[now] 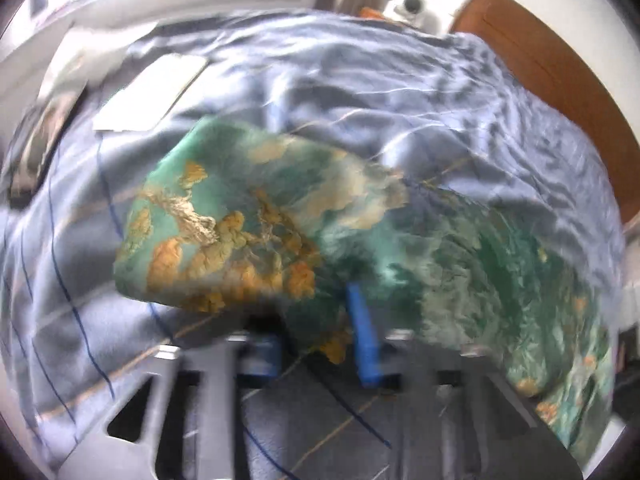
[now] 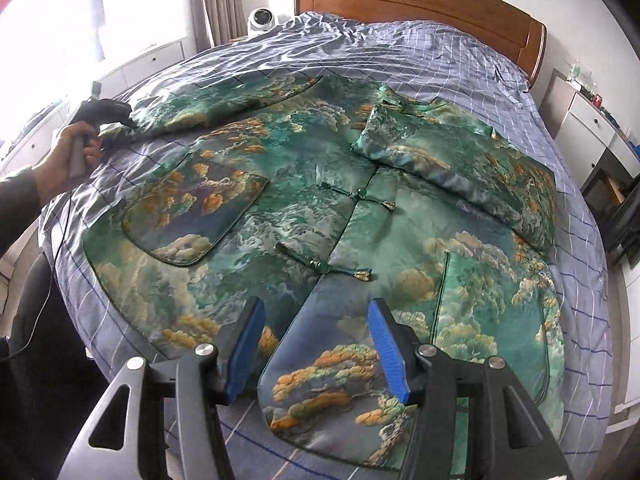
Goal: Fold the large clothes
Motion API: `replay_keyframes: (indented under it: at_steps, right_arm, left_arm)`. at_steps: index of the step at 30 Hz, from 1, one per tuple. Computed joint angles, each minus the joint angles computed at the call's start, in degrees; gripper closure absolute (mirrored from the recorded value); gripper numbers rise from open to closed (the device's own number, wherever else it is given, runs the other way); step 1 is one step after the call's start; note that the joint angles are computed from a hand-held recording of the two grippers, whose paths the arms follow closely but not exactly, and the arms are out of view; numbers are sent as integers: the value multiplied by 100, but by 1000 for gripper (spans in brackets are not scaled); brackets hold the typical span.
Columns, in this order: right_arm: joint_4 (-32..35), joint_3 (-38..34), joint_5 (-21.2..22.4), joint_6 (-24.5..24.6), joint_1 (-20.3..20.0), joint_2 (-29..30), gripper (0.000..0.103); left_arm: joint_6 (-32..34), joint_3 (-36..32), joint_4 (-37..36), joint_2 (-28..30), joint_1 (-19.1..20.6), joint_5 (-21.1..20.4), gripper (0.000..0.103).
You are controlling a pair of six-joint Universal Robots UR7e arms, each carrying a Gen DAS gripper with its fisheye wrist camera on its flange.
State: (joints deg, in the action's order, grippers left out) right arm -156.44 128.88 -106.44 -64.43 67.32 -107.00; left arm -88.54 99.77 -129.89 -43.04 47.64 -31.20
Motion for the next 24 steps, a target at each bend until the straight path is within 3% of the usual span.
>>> replay_keyframes:
  at_steps: [5, 18, 22, 24]
  right_arm:
    - [70, 48, 67, 92, -141, -48, 48]
    - [210, 50, 296, 208, -259, -181, 48]
    - [240, 47, 314, 229, -278, -197, 48]
    - [258, 52, 342, 238, -298, -217, 48]
  left_arm:
    - [-23, -360, 973, 177, -244, 549, 93]
    - [438, -844, 1767, 401, -666, 1214, 93]
    - [892, -1147, 2028, 641, -880, 1590, 93]
    - [1457, -1300, 1873, 821, -995, 1771, 94]
